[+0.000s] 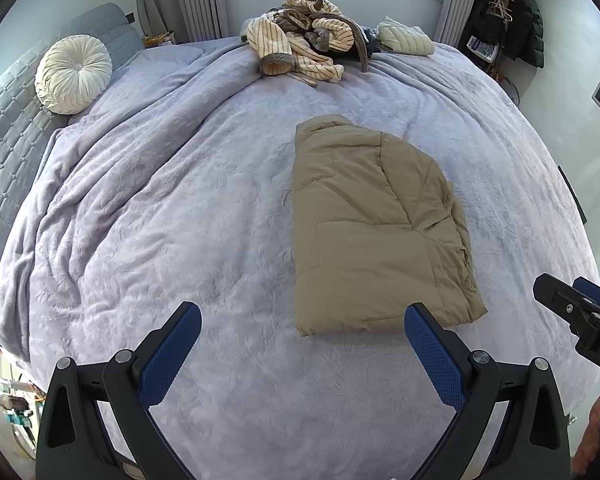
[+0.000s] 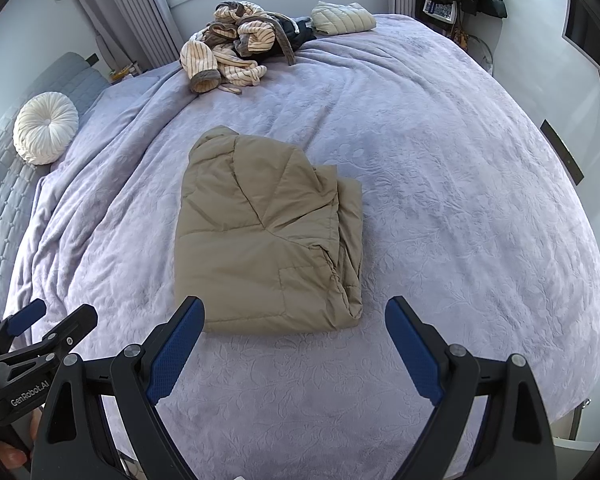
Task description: Fold large clothes
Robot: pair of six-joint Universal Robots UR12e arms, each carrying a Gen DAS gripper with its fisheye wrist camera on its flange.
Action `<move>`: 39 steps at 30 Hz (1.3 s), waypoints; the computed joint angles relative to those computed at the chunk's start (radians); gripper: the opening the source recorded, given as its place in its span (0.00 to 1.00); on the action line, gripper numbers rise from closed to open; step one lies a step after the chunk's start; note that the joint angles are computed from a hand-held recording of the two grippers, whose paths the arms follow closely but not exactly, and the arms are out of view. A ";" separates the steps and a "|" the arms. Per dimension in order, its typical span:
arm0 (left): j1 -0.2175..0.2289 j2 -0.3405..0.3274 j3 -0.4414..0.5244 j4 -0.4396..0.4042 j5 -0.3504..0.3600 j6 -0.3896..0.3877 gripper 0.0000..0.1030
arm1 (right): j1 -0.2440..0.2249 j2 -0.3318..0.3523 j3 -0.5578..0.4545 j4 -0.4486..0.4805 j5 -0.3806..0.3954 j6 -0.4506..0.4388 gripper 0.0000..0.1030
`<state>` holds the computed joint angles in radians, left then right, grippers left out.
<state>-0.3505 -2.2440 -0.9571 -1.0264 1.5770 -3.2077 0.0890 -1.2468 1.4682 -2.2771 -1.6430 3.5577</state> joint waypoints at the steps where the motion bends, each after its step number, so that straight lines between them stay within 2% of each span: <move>1: 0.000 0.000 0.001 0.000 0.001 0.000 0.99 | 0.001 -0.001 0.002 -0.002 0.000 -0.001 0.91; 39: -0.001 -0.004 0.006 0.005 0.009 0.020 0.99 | 0.008 0.002 -0.002 0.002 -0.009 0.007 0.91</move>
